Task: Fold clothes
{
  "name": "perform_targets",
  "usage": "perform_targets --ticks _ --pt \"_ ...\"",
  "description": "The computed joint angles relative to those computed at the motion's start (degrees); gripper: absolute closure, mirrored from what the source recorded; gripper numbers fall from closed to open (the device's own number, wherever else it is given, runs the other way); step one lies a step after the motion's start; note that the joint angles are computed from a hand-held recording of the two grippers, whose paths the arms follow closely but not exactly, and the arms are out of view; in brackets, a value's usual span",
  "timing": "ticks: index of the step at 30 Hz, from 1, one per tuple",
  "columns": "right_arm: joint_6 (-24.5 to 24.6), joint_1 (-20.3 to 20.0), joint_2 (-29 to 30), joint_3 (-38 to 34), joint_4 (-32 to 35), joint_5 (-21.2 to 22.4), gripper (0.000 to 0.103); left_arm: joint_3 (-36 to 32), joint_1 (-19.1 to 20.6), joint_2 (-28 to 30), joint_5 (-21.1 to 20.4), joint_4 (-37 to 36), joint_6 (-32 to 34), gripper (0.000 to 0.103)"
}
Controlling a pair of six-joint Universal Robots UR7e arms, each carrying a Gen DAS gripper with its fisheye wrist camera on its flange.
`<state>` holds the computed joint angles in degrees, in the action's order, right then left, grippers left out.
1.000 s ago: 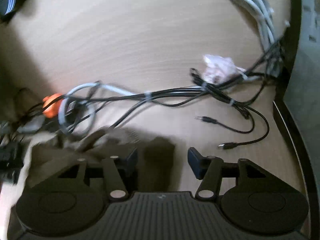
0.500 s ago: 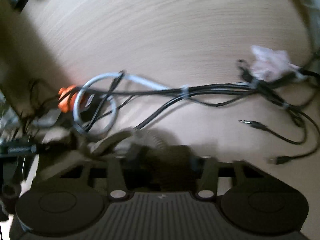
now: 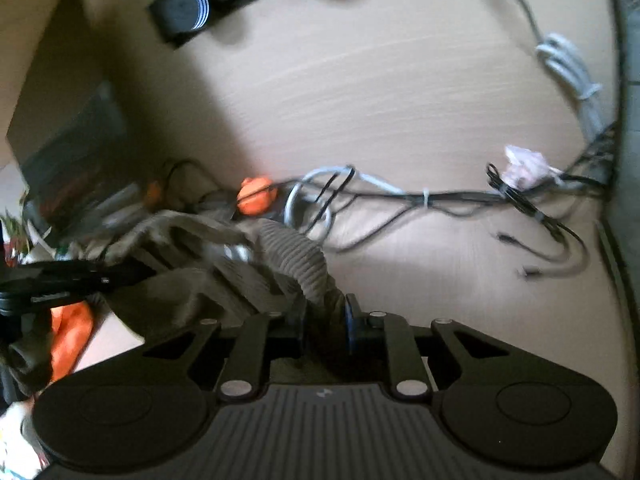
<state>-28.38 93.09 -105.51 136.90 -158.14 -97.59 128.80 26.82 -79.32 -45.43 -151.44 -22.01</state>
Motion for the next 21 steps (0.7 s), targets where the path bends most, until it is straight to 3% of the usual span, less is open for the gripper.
perform_targets --ticks 3,5,7,9,11,13,15,19,21 --pt "-2.11 0.80 -7.00 4.25 4.16 -4.51 0.085 5.05 -5.30 -8.68 -1.13 9.76 -5.14 0.089" --pt "-4.69 0.65 -11.27 7.09 7.63 -7.88 0.083 7.62 -6.93 -12.77 -3.26 15.85 -9.53 0.087" --pt "-6.93 0.66 -15.04 9.25 10.99 -11.40 0.075 9.30 -7.35 -16.98 -6.93 22.31 -14.78 0.079" --pt "-8.01 0.43 -19.43 10.42 15.59 -14.09 0.062 10.74 -7.76 -21.30 -10.51 27.56 -18.50 0.073" --pt "-7.00 -0.79 -23.97 9.81 18.57 -12.23 0.033 11.66 -8.13 -26.07 -13.90 30.50 -19.62 0.061" --pt "-5.65 -2.26 -27.57 8.67 20.44 -9.08 0.022 12.41 -7.25 -29.71 -16.56 28.28 -18.21 0.031" --pt "-3.48 -4.61 -27.93 7.61 18.31 -3.76 0.021 13.10 -6.07 -31.32 -17.99 23.37 -17.63 0.014" --pt "2.45 -7.63 -19.36 7.68 8.09 2.31 0.022 12.74 -2.07 -24.61 -18.17 11.46 -19.80 0.010" --pt "3.77 -8.16 -12.55 7.96 2.20 2.20 0.030 12.08 0.41 -18.58 -17.71 6.58 -21.43 0.010"
